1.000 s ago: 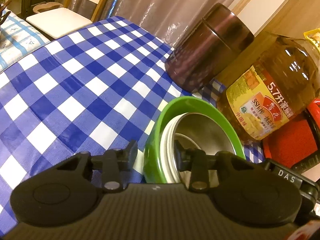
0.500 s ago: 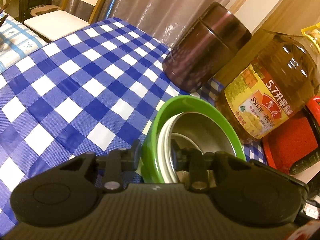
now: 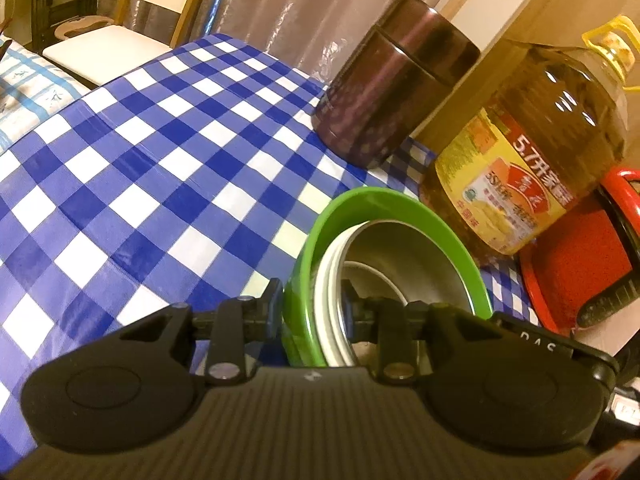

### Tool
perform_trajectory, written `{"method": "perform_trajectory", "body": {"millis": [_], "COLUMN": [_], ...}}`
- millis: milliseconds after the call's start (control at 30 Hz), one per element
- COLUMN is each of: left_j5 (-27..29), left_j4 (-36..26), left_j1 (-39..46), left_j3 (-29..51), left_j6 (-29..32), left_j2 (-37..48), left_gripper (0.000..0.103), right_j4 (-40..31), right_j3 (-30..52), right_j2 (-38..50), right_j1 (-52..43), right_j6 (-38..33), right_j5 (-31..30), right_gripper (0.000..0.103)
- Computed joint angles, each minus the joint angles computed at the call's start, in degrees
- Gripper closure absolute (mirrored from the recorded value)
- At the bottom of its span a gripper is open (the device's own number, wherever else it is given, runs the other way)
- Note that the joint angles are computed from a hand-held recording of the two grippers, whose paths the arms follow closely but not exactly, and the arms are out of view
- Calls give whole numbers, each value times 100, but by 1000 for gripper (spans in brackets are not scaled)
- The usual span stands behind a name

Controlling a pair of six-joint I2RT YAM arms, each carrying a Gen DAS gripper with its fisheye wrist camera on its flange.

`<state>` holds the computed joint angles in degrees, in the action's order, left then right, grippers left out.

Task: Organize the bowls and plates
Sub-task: 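Lift the green bowl stack with both grippers and carry it to the pink plates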

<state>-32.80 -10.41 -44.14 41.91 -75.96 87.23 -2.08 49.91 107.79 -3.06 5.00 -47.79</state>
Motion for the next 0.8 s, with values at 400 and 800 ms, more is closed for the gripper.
{"method": "perform_trajectory", "body": {"millis": [400,800], "left_j5": [-336,-928], "left_j4": [-1011,-2791], "left_j1": [-1139,-2947], "left_j3": [659,1810], "left_j6": [-656,-2425], "left_j2": [75,561], "left_gripper": [77,77], "right_j4": [-1675,-4451], "right_j3": [-349,-570], "right_j2": [-884,-2172], "right_j1": [-1103,-2981], "right_j6": [-1326,-3671], "right_j5": [-159,-170], "right_gripper": [73,73]}}
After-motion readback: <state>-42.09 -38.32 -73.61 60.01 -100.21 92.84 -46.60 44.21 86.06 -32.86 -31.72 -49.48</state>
